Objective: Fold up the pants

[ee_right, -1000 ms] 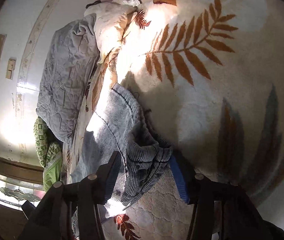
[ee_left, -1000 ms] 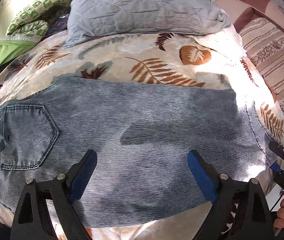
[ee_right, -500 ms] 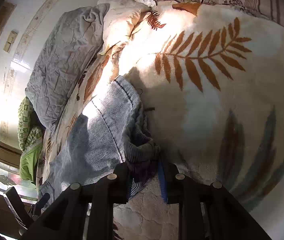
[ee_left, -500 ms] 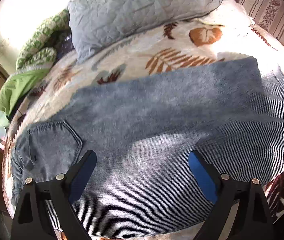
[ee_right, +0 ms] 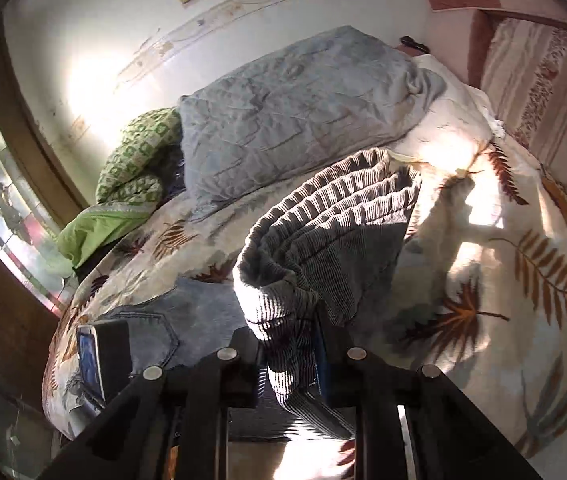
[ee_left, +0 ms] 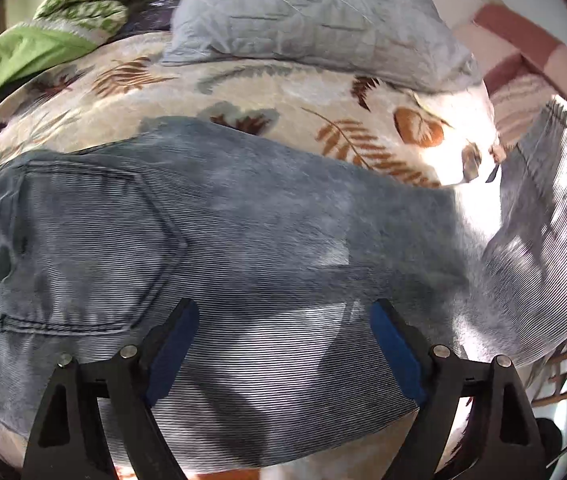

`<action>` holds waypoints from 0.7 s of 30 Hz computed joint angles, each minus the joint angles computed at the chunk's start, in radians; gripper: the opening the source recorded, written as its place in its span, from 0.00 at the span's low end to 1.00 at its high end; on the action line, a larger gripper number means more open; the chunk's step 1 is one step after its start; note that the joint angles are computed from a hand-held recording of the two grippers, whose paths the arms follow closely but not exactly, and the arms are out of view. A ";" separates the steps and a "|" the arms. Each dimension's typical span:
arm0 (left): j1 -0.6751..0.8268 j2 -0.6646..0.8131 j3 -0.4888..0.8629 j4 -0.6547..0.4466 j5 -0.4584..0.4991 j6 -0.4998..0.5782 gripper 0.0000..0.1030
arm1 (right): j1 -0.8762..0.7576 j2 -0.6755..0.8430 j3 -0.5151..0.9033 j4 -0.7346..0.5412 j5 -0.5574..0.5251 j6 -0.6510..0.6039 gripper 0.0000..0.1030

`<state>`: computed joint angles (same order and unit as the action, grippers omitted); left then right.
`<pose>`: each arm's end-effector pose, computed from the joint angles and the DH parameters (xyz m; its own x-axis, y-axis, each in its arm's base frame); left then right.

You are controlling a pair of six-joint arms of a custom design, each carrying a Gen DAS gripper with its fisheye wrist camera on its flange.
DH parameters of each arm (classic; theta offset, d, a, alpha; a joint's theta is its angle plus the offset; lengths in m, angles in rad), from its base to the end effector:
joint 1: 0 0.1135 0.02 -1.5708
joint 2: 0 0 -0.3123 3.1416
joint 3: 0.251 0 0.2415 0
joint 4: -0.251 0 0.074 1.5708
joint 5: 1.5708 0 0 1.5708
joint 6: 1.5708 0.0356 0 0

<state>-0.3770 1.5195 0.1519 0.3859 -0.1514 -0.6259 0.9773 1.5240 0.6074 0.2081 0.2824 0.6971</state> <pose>0.1606 -0.0578 0.1176 -0.7941 -0.3085 -0.5237 -0.2211 0.9492 -0.2239 0.1634 0.2245 0.2059 -0.7142 0.0439 -0.6986 -0.2860 0.8926 0.3485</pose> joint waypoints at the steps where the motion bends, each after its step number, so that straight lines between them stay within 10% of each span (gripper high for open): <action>1: 0.055 -0.082 -0.032 -0.023 0.004 0.005 0.85 | 0.048 0.044 0.026 0.016 0.006 -0.002 0.21; 10: 0.695 -0.513 -0.071 -0.367 0.258 0.367 0.85 | 0.180 0.539 0.196 0.198 -0.153 0.063 0.29; 11: 0.685 -0.524 -0.068 -0.376 0.256 0.362 0.85 | 0.190 0.544 0.156 0.286 -0.125 0.064 0.30; 13: 0.629 -0.540 -0.053 -0.403 0.232 0.336 0.85 | 0.174 0.518 0.101 0.372 -0.173 0.080 0.73; 14: 0.590 -0.553 -0.040 -0.426 0.224 0.312 0.85 | 0.160 0.500 0.070 0.406 -0.211 0.107 0.78; 21: 0.014 -0.462 0.008 -0.379 -0.080 0.015 0.85 | 0.009 0.421 -0.253 0.840 -0.347 0.307 0.78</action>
<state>-0.3626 1.0580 0.1600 0.0065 -0.2310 -0.6110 0.9865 1.9449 0.3539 1.0484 -0.0651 1.0041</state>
